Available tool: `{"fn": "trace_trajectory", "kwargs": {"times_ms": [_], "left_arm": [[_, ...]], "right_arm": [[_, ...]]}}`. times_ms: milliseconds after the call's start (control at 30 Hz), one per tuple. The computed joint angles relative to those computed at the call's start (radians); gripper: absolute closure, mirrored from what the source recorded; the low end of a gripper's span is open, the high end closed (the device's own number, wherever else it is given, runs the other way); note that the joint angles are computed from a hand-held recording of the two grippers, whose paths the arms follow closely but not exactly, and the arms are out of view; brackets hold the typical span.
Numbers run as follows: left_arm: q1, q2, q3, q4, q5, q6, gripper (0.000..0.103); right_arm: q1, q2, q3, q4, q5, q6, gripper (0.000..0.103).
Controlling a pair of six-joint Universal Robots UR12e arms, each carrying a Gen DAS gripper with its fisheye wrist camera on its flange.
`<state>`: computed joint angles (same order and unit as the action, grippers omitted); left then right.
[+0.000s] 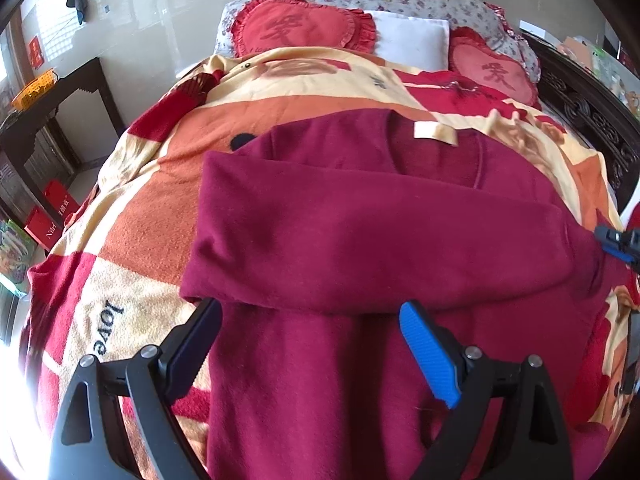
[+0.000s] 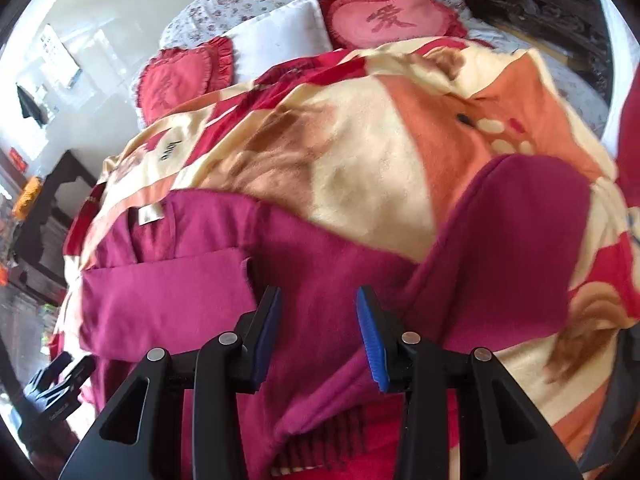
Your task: Fold small clothes
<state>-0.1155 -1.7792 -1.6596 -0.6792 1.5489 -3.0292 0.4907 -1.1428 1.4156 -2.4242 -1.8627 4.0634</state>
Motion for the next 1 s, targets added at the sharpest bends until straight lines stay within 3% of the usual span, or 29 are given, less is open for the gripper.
{"fn": "trace_trajectory", "kwargs": {"times_ms": [133,467,567,733,833,867,900,1000], "left_arm": [[-0.003,0.001,-0.001,-0.004,-0.005,0.002,0.01],[0.011,-0.008,0.0,-0.026,-0.009,-0.001,0.01],[0.018,-0.013,0.003,-0.033,-0.011,-0.009,0.01],[0.023,-0.015,0.002,-0.04,-0.009,-0.012,0.01],[0.023,-0.015,0.001,-0.04,-0.01,-0.012,0.01],[0.023,-0.015,0.0,-0.041,-0.01,-0.012,0.01],[0.024,-0.015,0.0,-0.043,-0.012,-0.011,0.01],[0.024,-0.012,-0.003,-0.037,-0.011,-0.008,0.01]], "right_arm": [[-0.02,-0.015,0.007,0.028,-0.04,0.057,0.07],[-0.092,0.008,-0.059,0.234,-0.059,0.115,0.07],[-0.106,0.022,-0.092,0.356,-0.08,0.151,0.07],[-0.129,0.012,-0.065,0.398,-0.055,0.218,0.07],[-0.134,-0.01,-0.016,0.317,-0.043,0.208,0.083],[-0.131,-0.014,-0.01,0.305,-0.055,0.195,0.097],[-0.127,-0.019,-0.002,0.282,-0.064,0.174,0.102],[-0.115,-0.032,0.011,0.224,-0.077,0.115,0.103]]}}
